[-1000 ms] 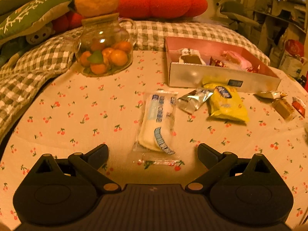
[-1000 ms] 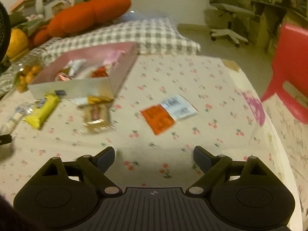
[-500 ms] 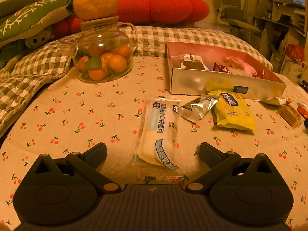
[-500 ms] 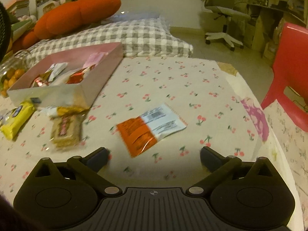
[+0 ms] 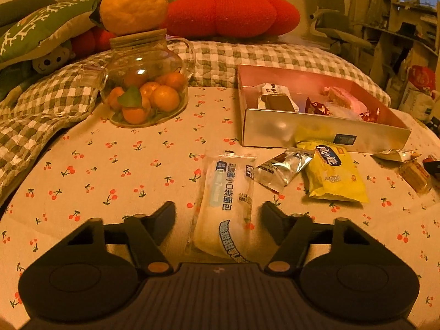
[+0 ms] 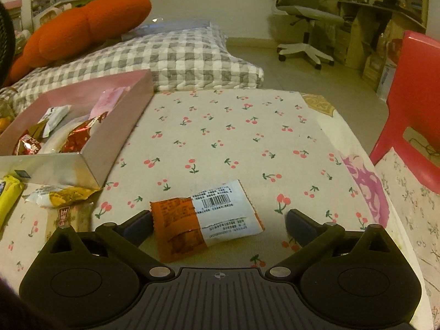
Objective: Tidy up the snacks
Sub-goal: 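Grasp the white milk-bread packet with the left tool while the right tool grasps the orange-and-white packet, then carry both packets into the silver box and open both tools to release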
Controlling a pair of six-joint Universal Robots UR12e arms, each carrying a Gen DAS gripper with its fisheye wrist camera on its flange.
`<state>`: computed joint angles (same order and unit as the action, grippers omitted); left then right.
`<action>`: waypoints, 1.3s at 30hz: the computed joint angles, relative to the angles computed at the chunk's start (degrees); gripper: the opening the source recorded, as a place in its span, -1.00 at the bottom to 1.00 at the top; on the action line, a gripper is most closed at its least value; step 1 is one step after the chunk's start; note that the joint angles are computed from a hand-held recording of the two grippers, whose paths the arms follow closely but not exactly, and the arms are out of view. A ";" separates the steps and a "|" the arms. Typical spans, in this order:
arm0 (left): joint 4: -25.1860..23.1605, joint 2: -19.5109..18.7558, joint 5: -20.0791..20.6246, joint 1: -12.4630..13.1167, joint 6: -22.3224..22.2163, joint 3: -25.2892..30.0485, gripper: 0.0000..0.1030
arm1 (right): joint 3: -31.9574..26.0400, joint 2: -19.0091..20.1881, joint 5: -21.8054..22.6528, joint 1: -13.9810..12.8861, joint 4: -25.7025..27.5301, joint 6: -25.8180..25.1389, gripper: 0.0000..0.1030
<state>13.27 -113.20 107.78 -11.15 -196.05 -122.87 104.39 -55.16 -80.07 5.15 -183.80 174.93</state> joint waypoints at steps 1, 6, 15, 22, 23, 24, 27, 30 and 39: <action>-0.29 0.08 -0.40 0.08 0.17 0.09 0.10 | 0.07 -0.06 0.26 -0.05 -0.05 -0.15 0.94; -2.09 0.67 -2.15 0.30 0.83 0.40 -0.19 | 0.19 -0.48 2.33 -0.22 0.57 -1.89 0.61; -5.33 1.81 -3.51 0.60 -1.16 0.62 -0.49 | 0.80 -1.37 2.75 0.06 0.98 -4.16 0.22; -7.60 2.60 -4.16 0.72 -3.31 1.04 -0.57 | 0.90 -2.35 4.95 -0.21 3.75 -3.15 0.20; -7.89 2.69 -4.32 0.74 -3.54 1.09 -0.58 | 0.95 -2.48 5.26 -0.24 3.91 -2.94 0.20; -8.14 2.78 -4.51 0.77 -3.70 1.14 -0.59 | 0.99 -2.61 5.38 -0.22 4.06 -2.74 0.20; -8.75 2.99 -4.79 0.81 -4.02 1.29 -0.60 | 1.07 -2.97 5.51 -0.17 4.39 -2.28 0.20; -9.43 3.28 -5.33 0.93 -4.67 1.35 -0.62 | 1.04 -3.34 6.16 -0.24 5.28 -1.49 0.20; -10.30 4.01 -7.46 1.35 -7.29 1.41 -0.64 | 1.31 -4.38 7.96 -0.20 5.68 -0.92 0.20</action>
